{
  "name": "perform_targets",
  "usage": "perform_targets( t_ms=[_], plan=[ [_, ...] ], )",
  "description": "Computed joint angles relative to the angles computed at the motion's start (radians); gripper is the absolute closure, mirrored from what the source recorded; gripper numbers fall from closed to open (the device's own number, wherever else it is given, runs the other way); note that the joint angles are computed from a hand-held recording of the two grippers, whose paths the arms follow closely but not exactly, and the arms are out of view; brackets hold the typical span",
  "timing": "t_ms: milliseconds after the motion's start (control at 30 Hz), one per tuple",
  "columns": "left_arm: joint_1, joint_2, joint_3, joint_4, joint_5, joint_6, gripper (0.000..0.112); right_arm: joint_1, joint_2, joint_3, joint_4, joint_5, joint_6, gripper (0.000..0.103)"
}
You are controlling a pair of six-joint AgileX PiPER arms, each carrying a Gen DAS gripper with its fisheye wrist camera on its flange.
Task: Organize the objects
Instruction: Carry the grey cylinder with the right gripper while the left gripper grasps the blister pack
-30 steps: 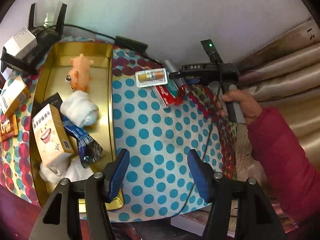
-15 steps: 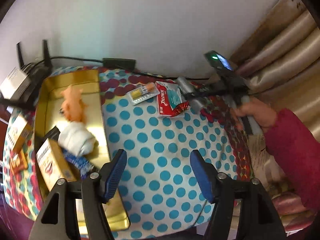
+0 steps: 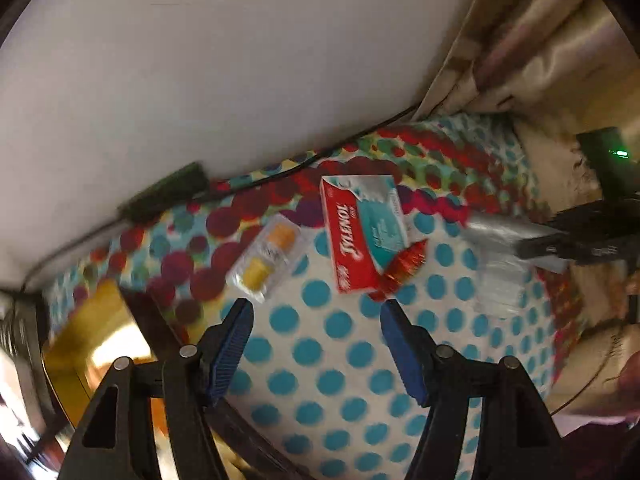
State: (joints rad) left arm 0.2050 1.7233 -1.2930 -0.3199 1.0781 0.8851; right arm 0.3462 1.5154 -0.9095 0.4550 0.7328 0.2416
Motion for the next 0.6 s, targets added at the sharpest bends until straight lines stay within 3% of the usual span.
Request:
perform_targets(
  t_ms=[200,600],
  plan=[
    [-0.017,0.198,-0.196,0.051,0.087,-0.073,0.044,-0.005,-0.126,0.121,0.053,-0.024,0.001,0.075],
    [-0.098,0.344,-0.28,0.175,0.026,-0.123,0.044,-0.013,-0.152,0.147,0.043,-0.035,0.008,0.074]
  ],
)
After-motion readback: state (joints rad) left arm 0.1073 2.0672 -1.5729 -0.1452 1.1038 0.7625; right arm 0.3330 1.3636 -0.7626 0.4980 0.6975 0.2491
